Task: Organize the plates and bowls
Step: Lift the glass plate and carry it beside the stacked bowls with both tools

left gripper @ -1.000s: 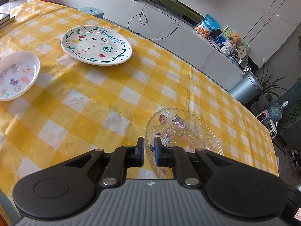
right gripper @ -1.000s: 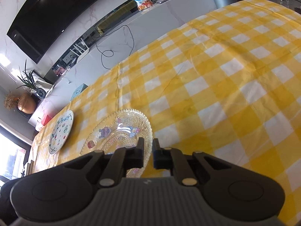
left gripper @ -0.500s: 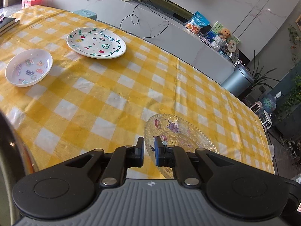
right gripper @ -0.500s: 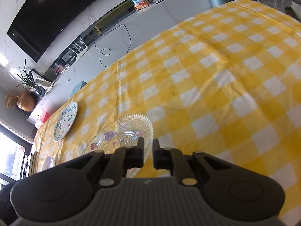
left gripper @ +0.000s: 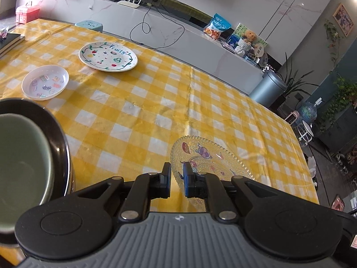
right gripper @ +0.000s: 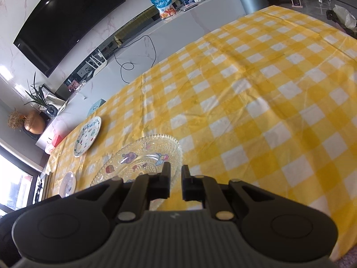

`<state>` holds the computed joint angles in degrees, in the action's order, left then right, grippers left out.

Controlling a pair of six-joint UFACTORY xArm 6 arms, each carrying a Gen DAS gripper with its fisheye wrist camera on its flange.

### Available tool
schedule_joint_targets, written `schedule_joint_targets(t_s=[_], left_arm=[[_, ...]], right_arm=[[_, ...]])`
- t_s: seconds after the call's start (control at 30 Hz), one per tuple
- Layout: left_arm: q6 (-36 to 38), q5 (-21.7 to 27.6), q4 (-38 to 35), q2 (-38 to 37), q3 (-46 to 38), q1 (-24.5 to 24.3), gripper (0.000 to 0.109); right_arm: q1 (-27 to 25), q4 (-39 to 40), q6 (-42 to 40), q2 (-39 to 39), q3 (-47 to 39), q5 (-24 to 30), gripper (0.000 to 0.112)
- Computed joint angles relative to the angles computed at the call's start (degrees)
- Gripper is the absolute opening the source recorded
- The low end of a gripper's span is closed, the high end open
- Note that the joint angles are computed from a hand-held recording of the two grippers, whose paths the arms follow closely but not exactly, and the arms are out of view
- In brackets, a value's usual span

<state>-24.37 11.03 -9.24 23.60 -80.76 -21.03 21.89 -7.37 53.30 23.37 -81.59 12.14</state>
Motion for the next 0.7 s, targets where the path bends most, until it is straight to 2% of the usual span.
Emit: schedule_joint_targets(t_s=[0.2, 0.37, 0.7], left_arm=[[-0.89, -1.00, 2.01, -5.03, 7.11, -0.98, 0.012], [-4.62, -1.84, 6.52, -7.59, 11.54, -1.31, 0.012], [-12.59, -1.52, 15.19, -8.29, 14.49, 0.07, 0.013]], right_arm=[[0.65, 0.24, 0.11, -5.28, 7.54, -1.63, 0.007], [1.42, 0.42, 0.44, -7.76, 11.64, -1.73, 0.007], [3.11, -0.21, -0.33, -6.44, 11.54, -0.37, 0.007]])
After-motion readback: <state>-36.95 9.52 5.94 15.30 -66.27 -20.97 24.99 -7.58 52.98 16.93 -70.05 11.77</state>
